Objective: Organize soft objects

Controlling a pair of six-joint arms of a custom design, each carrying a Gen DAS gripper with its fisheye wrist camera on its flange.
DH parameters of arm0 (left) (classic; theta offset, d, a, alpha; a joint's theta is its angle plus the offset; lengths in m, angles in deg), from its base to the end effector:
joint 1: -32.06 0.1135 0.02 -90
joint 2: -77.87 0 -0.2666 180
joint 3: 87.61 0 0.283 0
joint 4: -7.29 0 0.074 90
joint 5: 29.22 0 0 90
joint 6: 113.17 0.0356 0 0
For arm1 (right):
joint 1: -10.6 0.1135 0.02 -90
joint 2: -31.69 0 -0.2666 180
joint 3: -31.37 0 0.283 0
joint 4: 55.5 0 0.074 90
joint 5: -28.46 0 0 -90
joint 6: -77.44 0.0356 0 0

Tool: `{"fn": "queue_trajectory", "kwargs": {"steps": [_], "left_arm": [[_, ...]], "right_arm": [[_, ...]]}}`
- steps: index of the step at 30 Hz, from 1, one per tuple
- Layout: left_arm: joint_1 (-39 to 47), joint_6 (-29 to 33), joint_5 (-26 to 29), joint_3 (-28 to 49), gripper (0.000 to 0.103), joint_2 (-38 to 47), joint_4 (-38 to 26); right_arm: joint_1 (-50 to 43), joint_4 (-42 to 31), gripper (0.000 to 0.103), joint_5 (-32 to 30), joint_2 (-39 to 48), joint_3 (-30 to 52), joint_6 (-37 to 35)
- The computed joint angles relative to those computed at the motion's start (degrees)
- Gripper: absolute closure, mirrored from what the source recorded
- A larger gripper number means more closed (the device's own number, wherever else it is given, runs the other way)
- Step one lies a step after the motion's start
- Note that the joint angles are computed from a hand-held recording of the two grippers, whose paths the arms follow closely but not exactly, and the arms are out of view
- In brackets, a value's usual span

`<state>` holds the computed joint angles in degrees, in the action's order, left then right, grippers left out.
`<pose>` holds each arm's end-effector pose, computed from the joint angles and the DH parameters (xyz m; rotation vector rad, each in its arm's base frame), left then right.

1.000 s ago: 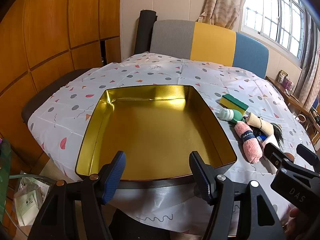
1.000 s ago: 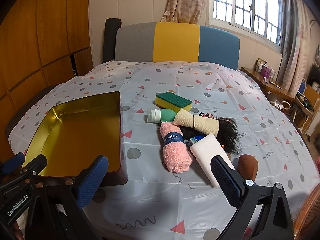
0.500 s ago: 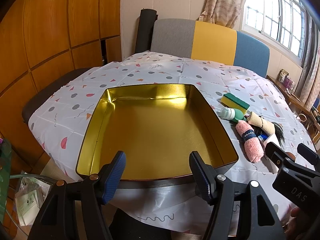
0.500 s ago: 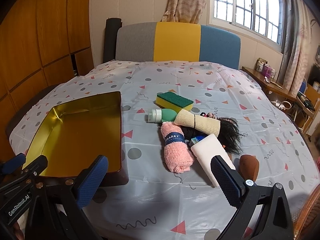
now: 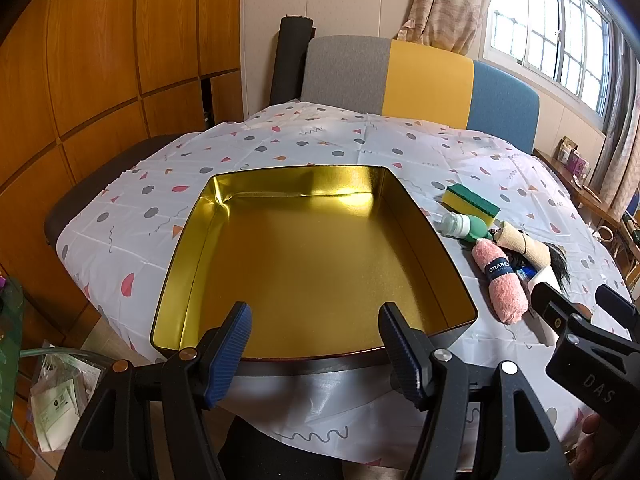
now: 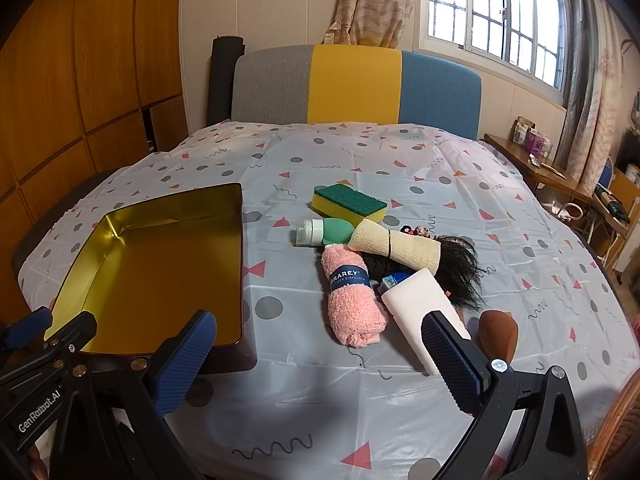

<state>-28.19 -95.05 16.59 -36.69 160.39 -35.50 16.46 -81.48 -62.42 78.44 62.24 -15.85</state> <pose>0.1471 -0.2074 0.1337 -0.3653 2.3062 0.0919 0.1901 0.0201 0.1571 -0.1915 2.2936 0.0407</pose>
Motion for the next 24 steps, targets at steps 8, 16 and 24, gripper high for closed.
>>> {"fn": "queue_trajectory", "kwargs": {"steps": [8, 16, 24], "left_arm": [[-0.08, -0.42, 0.11, 0.36, 0.036, 0.62, -0.33], [-0.15, -0.54, 0.19, 0.41, 0.036, 0.72, -0.44], [-0.03, -0.61, 0.53, 0.35, 0.036, 1.00, -0.21]], "right_arm": [[-0.05, 0.00, 0.000, -0.03, -0.13, -0.12, -0.06], [0.01, 0.01, 0.000, 0.02, -0.08, -0.11, 0.04], [-0.32, -0.01, 0.000, -0.17, -0.38, -0.41, -0.21]]}}
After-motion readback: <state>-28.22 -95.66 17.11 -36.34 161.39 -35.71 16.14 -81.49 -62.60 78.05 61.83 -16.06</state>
